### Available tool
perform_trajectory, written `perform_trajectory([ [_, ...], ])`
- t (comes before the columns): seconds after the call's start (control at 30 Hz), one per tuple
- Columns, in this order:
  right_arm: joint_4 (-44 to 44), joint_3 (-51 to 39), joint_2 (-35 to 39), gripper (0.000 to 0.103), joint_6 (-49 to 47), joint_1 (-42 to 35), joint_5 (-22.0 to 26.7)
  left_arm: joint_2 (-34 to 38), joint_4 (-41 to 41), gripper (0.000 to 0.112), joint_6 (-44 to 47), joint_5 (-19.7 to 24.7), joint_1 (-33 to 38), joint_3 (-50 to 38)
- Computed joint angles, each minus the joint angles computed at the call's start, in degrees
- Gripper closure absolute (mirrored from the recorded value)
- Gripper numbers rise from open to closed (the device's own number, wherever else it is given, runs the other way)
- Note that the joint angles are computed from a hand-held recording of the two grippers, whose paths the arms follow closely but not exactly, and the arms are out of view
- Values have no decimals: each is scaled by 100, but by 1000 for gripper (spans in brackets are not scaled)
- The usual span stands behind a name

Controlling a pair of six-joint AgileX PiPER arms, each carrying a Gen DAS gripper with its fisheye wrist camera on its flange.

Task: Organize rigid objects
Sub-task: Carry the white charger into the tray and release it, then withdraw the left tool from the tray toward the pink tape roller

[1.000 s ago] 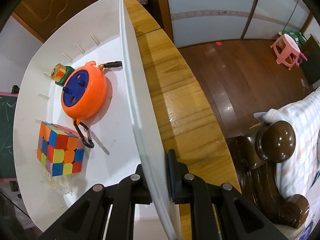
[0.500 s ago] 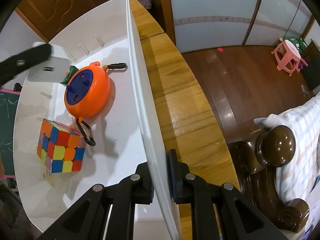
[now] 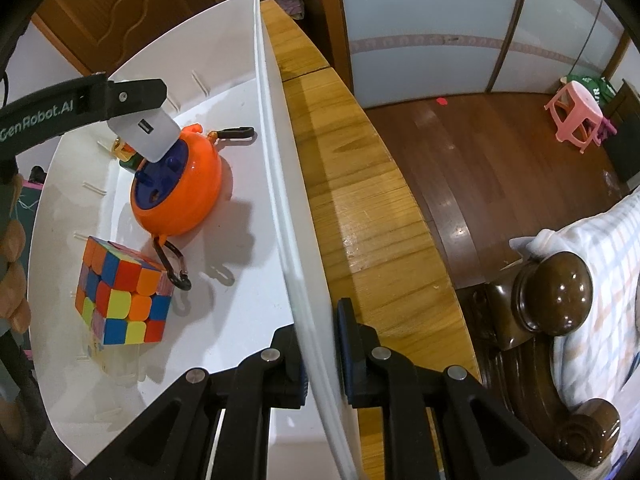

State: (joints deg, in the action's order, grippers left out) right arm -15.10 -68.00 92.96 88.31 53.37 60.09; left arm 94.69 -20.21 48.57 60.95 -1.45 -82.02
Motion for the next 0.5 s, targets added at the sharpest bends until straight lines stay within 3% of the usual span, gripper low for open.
perform_trajectory([
  [0.17, 6, -16, 9, 89, -25, -9, 17, -13, -80, 24, -21, 244, 68, -160],
  [0.5, 0, -25, 21, 89, -26, -4, 30, -202, -117, 24, -22, 585, 261, -250],
])
